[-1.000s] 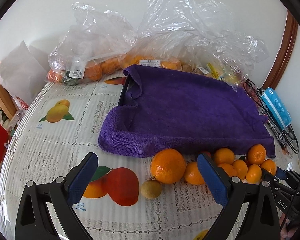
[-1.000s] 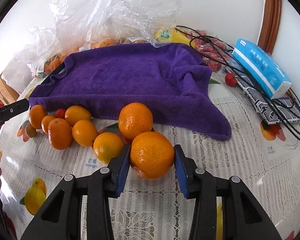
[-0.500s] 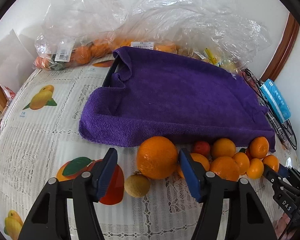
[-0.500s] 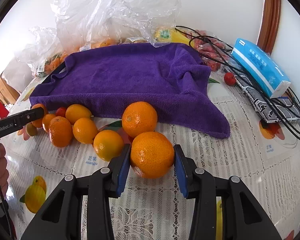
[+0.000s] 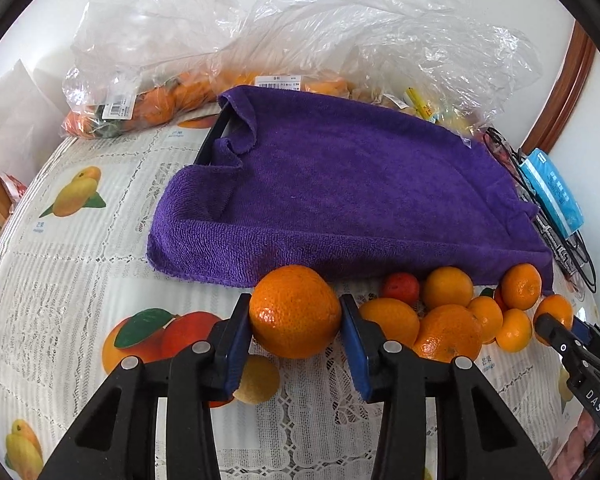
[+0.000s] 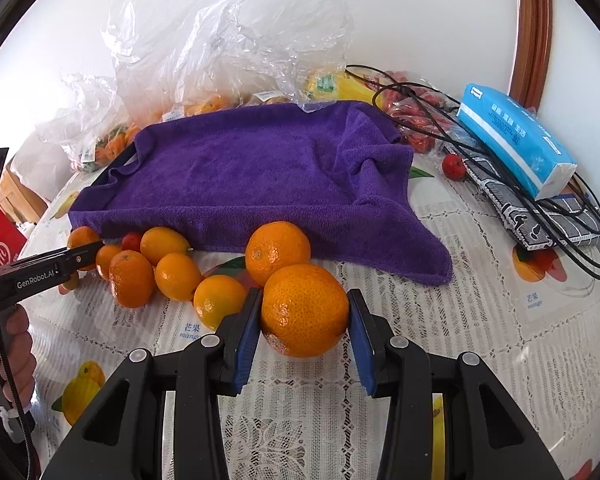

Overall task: Organize fruits
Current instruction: 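Lift both held oranges and carry them over the purple towel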

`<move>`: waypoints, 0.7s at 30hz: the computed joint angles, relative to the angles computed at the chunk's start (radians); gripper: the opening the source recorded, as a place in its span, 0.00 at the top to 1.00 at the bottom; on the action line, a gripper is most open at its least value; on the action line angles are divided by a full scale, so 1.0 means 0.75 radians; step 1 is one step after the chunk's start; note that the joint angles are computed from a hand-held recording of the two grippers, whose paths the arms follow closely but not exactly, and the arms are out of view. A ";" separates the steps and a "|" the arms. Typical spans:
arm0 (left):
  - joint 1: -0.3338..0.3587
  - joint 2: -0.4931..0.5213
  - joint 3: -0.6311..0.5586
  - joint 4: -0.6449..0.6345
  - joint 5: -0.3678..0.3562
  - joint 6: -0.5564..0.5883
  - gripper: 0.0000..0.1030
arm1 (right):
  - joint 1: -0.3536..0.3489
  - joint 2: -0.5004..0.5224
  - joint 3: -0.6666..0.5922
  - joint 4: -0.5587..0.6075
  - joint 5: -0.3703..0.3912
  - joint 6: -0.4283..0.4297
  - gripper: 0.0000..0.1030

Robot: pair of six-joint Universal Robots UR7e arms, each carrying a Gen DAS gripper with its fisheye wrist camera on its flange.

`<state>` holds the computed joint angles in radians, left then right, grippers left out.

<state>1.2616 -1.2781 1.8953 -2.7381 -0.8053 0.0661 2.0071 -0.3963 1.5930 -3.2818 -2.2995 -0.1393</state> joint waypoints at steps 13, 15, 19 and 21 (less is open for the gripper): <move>-0.045 -0.070 0.052 -0.009 -0.005 0.034 0.61 | 0.027 -0.003 0.034 -0.207 0.053 -0.110 0.60; -0.058 -0.079 0.061 -0.023 0.013 0.049 0.61 | 0.035 0.006 0.025 -0.226 0.041 -0.129 0.60; -0.065 -0.111 0.065 -0.016 -0.036 0.039 0.61 | 0.045 0.003 0.015 -0.212 0.035 -0.104 0.60; -0.074 -0.119 0.060 0.001 -0.038 0.020 0.61 | 0.055 -0.006 0.009 -0.193 0.031 -0.085 0.60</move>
<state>1.2059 -1.3676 1.9402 -2.7376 -0.8339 0.0809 2.0486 -0.4006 1.6000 -3.4264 -2.2767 -0.2030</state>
